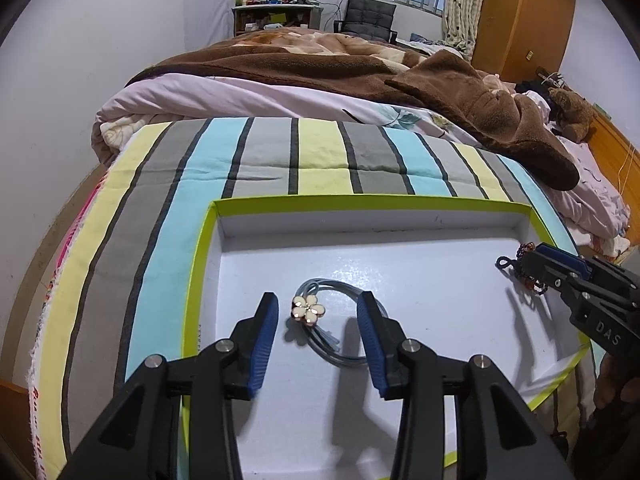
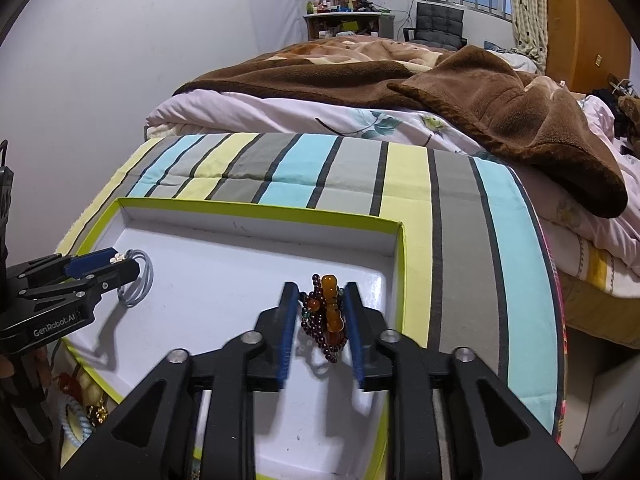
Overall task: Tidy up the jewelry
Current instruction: 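Carry the grey hair tie into the green box with left while right carries the bracelet there, open both, then lift both open grippers out of the box back toward the accessories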
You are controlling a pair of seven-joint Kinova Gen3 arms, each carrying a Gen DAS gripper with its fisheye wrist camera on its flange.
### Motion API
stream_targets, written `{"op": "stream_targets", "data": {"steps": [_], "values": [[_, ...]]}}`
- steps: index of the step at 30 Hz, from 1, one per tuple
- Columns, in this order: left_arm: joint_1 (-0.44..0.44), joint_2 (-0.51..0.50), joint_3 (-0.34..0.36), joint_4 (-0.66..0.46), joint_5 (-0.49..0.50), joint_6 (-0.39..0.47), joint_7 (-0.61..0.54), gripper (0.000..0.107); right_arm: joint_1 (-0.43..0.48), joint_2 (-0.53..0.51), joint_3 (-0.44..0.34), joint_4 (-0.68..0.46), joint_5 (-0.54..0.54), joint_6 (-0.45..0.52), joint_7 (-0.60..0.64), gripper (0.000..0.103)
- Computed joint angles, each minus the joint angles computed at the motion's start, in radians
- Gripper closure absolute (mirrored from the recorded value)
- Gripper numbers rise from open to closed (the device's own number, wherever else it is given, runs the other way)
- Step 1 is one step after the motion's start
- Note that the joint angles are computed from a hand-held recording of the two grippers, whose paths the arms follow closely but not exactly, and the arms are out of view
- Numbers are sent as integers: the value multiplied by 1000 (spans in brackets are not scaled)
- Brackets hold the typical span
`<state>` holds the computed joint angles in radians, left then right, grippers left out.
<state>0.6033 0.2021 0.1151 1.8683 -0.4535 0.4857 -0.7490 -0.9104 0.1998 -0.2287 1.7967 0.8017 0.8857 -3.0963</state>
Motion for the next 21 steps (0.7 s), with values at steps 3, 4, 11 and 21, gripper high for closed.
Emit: {"op": "stream_targets", "data": {"steps": [3,4,11,21], "values": [[24,-13,-12,8,-37,6,50,64,-7,-4,-3,-2,7,7,-7,58],[32,-27,-16,21,-57,-9,76,64,-12,-6,-4,-2,13,15,-13,58],[50,-115,28,71,-185,-2,235,60,-77,-25,-39,-15,89,135,-99,58],[7,-230,193,158,-353,70,466,59,-186,-43,-116,-42,163,340,-206,58]]}}
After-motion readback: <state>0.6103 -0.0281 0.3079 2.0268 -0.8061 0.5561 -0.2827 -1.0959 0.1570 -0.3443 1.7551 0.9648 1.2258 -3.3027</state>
